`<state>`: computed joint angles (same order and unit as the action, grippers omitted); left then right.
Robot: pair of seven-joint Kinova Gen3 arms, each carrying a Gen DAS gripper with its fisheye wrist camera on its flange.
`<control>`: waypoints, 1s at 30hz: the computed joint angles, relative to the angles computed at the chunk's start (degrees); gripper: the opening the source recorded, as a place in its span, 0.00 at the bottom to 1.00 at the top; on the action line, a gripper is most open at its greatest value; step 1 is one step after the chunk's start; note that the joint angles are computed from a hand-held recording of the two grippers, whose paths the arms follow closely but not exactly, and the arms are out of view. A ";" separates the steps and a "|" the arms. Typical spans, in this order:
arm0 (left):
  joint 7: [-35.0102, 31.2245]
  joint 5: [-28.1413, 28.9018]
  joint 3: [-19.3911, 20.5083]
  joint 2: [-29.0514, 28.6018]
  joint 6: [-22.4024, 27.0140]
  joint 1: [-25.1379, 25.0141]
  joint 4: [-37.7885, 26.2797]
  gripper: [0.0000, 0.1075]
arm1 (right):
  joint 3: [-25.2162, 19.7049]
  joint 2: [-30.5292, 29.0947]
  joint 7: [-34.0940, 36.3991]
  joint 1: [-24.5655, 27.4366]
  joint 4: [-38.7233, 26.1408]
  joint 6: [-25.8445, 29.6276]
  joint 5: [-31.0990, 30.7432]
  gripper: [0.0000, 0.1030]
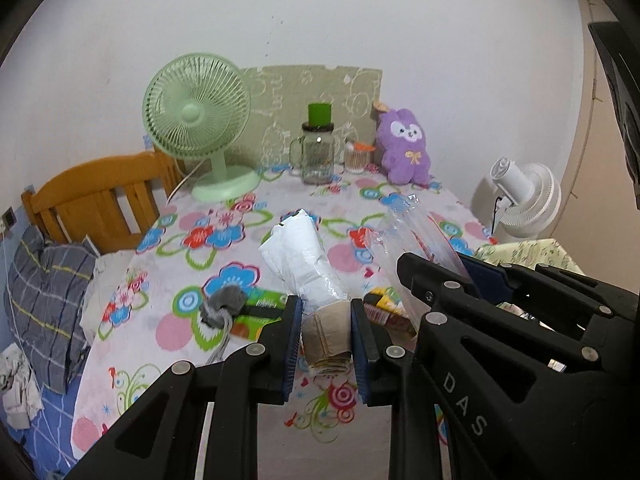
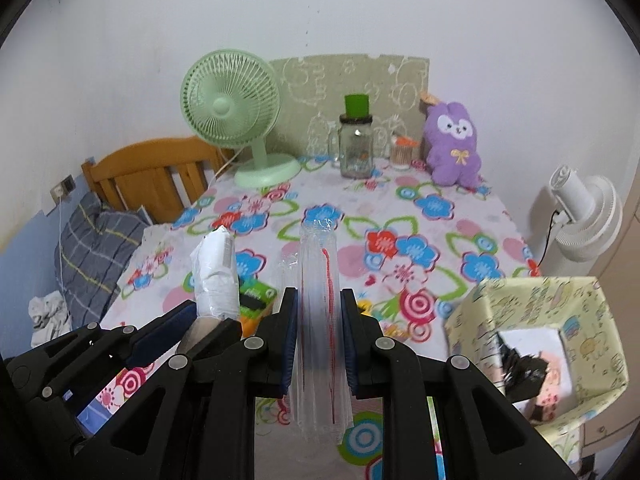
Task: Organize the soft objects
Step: 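Lift and carry the cloth and straw bag toward the storage box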
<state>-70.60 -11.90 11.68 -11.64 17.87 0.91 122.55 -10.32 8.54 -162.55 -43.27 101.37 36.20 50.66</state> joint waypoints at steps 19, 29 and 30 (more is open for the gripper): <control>7.74 -7.80 6.09 2.52 0.41 1.44 -4.87 0.21 | -1.29 -4.85 -0.45 5.71 2.65 0.33 2.39 0.22; 13.30 -13.51 6.81 5.94 0.60 5.92 -7.37 0.21 | -1.74 -7.08 -0.77 9.90 5.46 -0.42 2.21 0.22; 14.07 -14.31 6.78 6.41 0.64 6.59 -7.74 0.21 | -1.65 -7.42 -0.95 10.46 5.86 -0.61 2.19 0.22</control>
<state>-56.53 -26.22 18.45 -5.23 18.52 7.50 114.81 -11.97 1.12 -163.50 -32.81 107.24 35.58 52.85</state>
